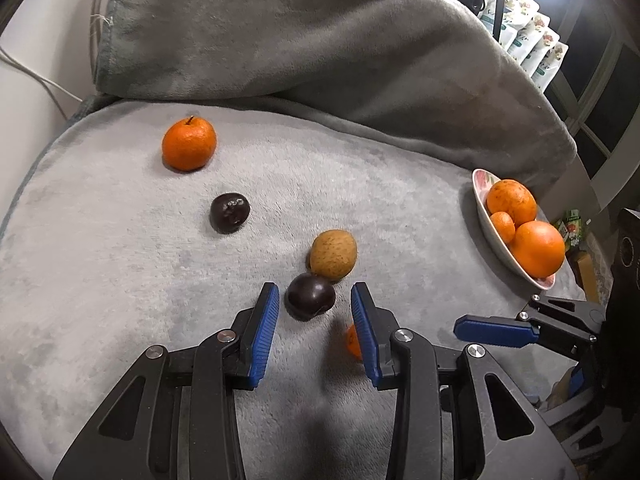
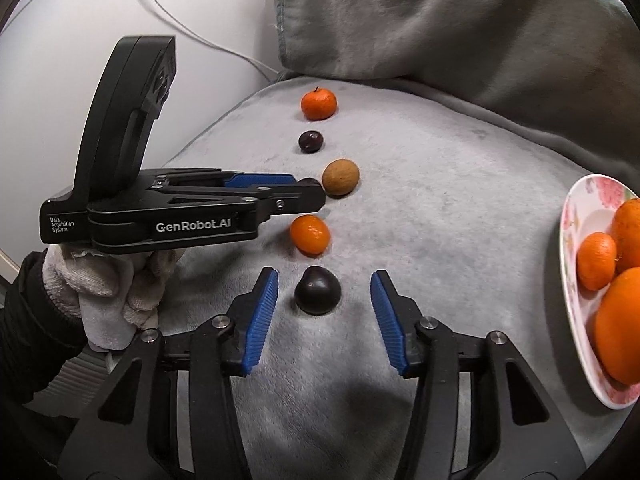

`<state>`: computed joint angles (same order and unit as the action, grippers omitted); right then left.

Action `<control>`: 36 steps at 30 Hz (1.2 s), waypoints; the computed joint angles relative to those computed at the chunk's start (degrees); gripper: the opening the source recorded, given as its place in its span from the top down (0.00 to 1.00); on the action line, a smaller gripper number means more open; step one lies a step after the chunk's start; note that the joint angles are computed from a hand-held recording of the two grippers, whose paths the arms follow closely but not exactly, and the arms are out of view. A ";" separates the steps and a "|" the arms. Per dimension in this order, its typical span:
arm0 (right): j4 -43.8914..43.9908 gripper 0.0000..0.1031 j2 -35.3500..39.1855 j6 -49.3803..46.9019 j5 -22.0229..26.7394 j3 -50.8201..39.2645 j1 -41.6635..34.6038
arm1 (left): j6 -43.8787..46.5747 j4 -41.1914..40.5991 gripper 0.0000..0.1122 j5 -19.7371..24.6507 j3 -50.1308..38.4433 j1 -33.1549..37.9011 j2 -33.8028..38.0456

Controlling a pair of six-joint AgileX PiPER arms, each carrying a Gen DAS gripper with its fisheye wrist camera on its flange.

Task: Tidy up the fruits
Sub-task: 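Close the left gripper on a dark plum while the right gripper grasps another plum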

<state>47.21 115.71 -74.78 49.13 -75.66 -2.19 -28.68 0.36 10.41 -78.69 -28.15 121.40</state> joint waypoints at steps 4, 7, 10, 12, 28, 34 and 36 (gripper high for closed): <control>-0.57 0.51 0.34 0.29 -0.40 -0.09 0.53 | 7.84 -8.55 0.73 0.35 -1.17 0.88 1.22; -1.18 0.56 0.51 0.69 -0.84 -0.16 1.08 | 11.78 -13.10 0.78 0.20 -1.51 1.51 1.65; -1.82 0.58 0.56 1.03 -1.30 -0.11 1.72 | 7.55 -8.65 0.79 0.10 -1.97 1.05 2.03; -2.32 0.59 0.28 0.98 -2.12 0.43 2.20 | 4.49 -5.22 0.79 0.09 -1.97 0.71 2.02; -0.08 0.73 -1.91 -0.55 -2.64 2.05 0.12 | -17.18 14.58 0.80 -3.73 4.49 -0.19 -2.39; 2.13 0.74 -3.50 -1.97 -1.29 2.45 -3.40 | -24.62 21.34 0.80 -4.36 6.17 -0.88 -4.71; 2.70 0.74 -4.06 -2.38 -0.88 2.37 -4.62 | -26.96 23.68 0.80 -4.45 6.36 -1.25 -5.32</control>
